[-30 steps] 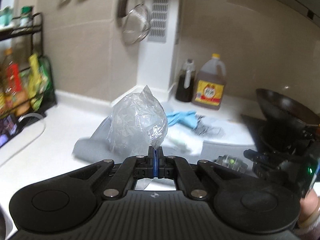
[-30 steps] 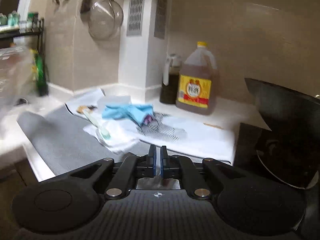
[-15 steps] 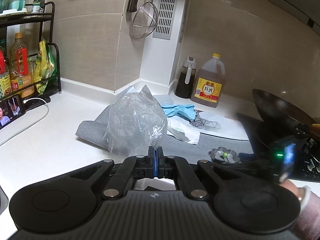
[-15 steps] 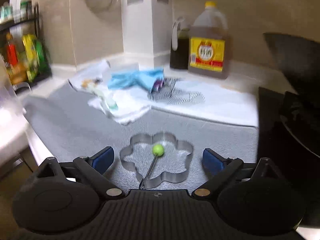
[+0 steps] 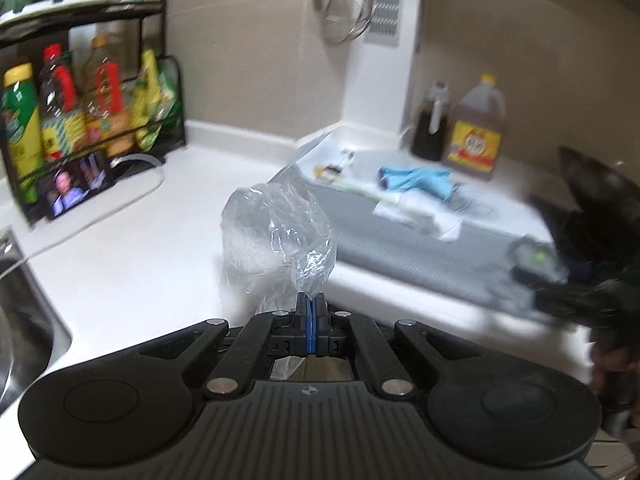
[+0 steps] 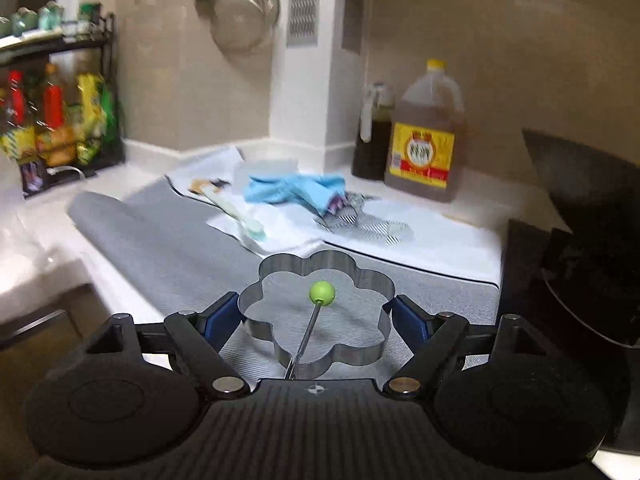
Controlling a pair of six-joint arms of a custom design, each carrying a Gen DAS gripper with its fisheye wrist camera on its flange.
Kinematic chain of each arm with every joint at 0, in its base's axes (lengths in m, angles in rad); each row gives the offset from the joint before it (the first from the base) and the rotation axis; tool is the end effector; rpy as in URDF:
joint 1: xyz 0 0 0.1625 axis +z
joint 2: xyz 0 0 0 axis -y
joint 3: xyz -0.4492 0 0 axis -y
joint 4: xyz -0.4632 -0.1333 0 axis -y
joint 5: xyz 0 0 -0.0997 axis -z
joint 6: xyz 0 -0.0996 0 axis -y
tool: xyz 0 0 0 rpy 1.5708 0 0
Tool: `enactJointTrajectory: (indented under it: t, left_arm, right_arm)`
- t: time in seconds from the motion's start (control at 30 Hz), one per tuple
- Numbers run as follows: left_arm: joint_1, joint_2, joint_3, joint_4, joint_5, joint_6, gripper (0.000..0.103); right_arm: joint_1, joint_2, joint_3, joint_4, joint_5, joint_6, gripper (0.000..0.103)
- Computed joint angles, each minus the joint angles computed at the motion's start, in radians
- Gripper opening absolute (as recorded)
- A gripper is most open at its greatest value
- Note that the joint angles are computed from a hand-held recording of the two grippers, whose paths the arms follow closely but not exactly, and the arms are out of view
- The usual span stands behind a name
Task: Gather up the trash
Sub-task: 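Carry the clear bag and flower ring down into the bin with both grippers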
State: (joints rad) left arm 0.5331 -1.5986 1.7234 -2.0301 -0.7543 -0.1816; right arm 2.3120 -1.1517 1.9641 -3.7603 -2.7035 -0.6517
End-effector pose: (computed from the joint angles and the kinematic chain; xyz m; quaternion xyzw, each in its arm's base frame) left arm -0.3808 -0.4638 0.5222 0.3155 0.8508 -0.3494 0.2335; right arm 0.4113 -0.3855 0.3263 0.1565 -0.7186 0.5542 0.3899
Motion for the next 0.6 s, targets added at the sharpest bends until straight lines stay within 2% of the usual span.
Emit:
enactJointTrajectory:
  t: [0.2,0.47,0.6]
  left_arm:
    - [-0.009,-0.067,0.038,0.093,0.020,-0.085,0.000]
    - [-0.043,-0.146,0.081,0.186,0.029,-0.148,0.000]
    - [-0.052,-0.169,0.095,0.210,0.023,-0.169,0.000]
  right_arm:
    - [0.085,-0.005,0.041,0.036,0.016,0.042,0.084]
    - [0.148,-0.031,0.121,0.286,0.061,0.274,0.084]
    - [0.157,-0.013,0.127,0.349,0.066,0.305,0.084]
